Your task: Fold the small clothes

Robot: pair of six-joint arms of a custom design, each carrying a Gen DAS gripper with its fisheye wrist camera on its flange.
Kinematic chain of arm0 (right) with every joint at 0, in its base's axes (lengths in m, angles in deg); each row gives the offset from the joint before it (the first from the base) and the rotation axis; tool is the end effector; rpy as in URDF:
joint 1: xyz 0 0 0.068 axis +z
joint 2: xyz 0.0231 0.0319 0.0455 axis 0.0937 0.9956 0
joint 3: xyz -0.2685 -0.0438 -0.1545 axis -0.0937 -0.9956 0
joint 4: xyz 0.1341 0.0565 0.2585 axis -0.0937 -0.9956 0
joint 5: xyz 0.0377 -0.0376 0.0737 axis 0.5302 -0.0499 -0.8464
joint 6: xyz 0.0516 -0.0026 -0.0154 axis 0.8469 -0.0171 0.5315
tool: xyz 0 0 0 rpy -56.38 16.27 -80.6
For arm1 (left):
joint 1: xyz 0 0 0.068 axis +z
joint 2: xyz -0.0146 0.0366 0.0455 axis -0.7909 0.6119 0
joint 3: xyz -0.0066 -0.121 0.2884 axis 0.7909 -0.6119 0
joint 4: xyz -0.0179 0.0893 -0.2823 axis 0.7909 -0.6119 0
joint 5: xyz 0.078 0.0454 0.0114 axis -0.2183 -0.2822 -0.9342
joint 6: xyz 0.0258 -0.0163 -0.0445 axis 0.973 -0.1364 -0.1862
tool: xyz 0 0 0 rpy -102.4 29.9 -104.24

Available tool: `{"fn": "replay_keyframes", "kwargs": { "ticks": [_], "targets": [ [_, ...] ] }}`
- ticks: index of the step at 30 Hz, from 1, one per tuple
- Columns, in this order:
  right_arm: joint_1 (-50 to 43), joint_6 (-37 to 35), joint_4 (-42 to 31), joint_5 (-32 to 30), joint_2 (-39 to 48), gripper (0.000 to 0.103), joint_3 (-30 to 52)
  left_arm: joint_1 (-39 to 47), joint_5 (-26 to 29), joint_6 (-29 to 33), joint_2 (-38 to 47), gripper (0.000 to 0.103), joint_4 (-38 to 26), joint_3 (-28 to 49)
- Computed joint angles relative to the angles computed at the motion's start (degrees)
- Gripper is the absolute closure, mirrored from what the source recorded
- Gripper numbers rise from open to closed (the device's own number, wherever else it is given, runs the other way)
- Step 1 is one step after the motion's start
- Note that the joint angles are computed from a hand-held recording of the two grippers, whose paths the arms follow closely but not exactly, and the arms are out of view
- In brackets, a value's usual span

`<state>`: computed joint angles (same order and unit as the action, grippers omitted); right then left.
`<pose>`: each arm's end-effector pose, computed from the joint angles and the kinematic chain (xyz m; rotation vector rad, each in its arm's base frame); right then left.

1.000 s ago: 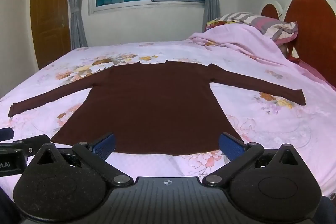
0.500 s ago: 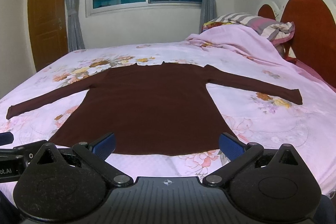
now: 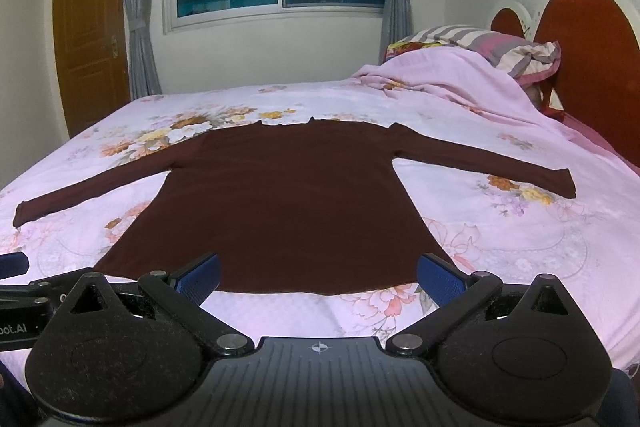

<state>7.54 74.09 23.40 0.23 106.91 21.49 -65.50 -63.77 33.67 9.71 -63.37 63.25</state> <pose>0.3113 0.0139 0.2486 0.0284 2.0936 0.1436 0.3190 -0.0717 0.2388 0.0452 2.1067 -0.1242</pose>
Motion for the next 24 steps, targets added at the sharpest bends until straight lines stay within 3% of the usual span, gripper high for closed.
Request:
{"fn": "replay_keyframes", "kwargs": {
  "ticks": [24],
  "targets": [
    [0.35, -0.05, -0.31, 0.29, -0.26, 0.0, -0.2, -0.73, -0.94, -0.54, -0.38, 0.0, 0.62, -0.92]
  ]
}}
